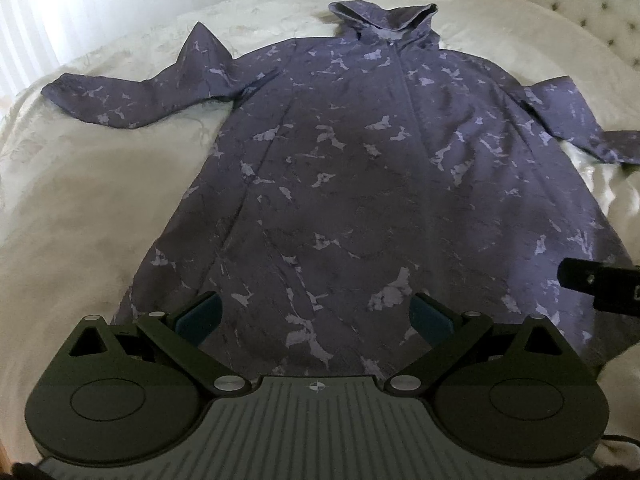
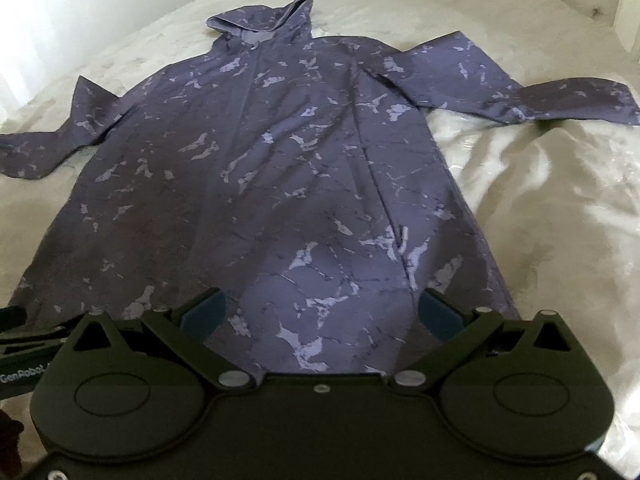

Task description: Fold large clothes

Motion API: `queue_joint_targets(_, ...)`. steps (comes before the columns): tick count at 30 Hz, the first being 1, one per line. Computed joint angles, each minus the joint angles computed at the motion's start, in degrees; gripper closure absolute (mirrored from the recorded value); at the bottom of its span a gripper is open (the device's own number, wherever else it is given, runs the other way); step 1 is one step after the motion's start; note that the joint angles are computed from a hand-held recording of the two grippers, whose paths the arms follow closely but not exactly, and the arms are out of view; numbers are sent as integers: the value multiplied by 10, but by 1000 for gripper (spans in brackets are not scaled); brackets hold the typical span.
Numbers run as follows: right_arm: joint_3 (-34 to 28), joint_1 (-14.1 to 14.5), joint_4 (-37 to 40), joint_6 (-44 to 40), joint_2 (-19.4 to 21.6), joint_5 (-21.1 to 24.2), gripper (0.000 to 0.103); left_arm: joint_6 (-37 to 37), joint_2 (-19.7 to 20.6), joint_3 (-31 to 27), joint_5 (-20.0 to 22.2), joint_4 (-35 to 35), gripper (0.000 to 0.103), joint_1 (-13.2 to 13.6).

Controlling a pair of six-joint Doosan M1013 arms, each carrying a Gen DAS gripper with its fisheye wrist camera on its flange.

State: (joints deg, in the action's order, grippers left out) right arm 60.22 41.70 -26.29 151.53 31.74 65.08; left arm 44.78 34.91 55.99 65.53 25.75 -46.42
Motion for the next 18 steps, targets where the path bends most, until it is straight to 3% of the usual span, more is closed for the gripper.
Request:
queue_joint_targets(5,-3,-12,29,-26,1,-36,1,7,-1,2,-23,-14,2,12)
queue_joint_targets(13,-37,-42,109,-90,14,-102,1,63,-7,6,-116,-68,2,53)
queue_joint_targets(18,-80,-54,118,-110,37,-122,1,64,-2,-7,-146,-30,1,75)
